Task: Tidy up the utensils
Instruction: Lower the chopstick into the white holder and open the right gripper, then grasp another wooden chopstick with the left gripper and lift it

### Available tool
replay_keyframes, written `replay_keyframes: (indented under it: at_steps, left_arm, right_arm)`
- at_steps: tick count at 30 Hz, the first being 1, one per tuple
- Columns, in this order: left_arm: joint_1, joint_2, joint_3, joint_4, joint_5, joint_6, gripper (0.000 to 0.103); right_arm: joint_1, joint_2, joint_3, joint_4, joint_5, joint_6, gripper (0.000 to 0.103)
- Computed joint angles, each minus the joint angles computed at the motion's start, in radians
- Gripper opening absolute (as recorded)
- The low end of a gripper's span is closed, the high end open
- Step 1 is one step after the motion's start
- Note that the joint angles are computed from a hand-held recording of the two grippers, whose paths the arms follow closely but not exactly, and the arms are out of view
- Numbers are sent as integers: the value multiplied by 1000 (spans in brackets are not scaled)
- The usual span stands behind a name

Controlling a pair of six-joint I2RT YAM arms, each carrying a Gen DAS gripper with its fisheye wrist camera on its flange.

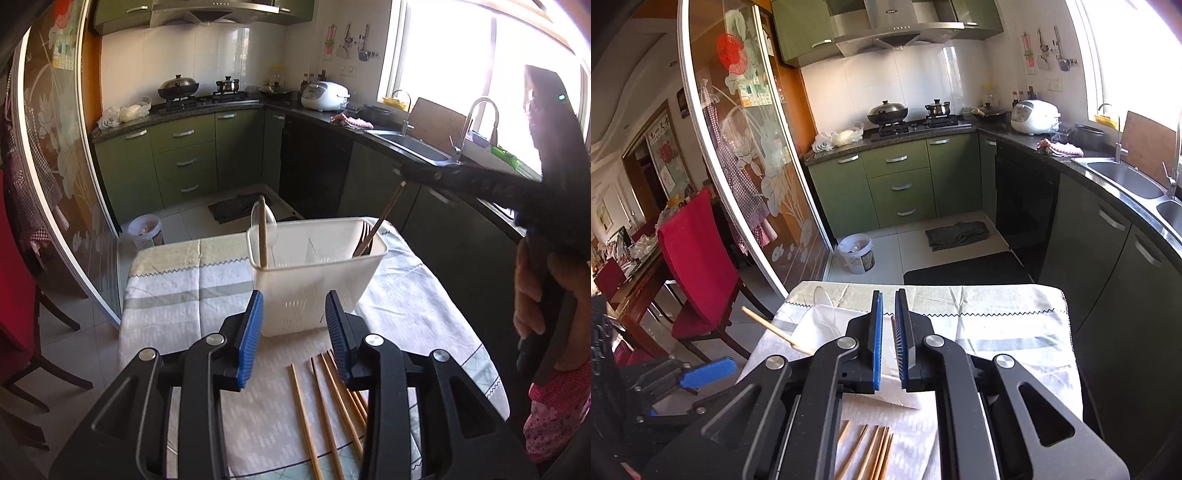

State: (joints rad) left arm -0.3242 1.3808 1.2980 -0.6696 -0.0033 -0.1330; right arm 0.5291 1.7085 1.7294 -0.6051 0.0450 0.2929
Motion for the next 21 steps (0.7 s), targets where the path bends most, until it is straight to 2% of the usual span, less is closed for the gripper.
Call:
replay_keyframes:
  at_steps: [7,14,21]
  left_arm:
    - [-16,111,-72,-115,80,-73,35]
    - [-44,241,-80,-125,45,-109,35]
    - [-81,340,-46,-132,3,-144,35]
  right_arm:
    - [34,-323,-337,30,-4,1,11]
    - [-5,-618,-707,71,-48,56,16]
    - [-122,-744,-915,95,-153,88,17]
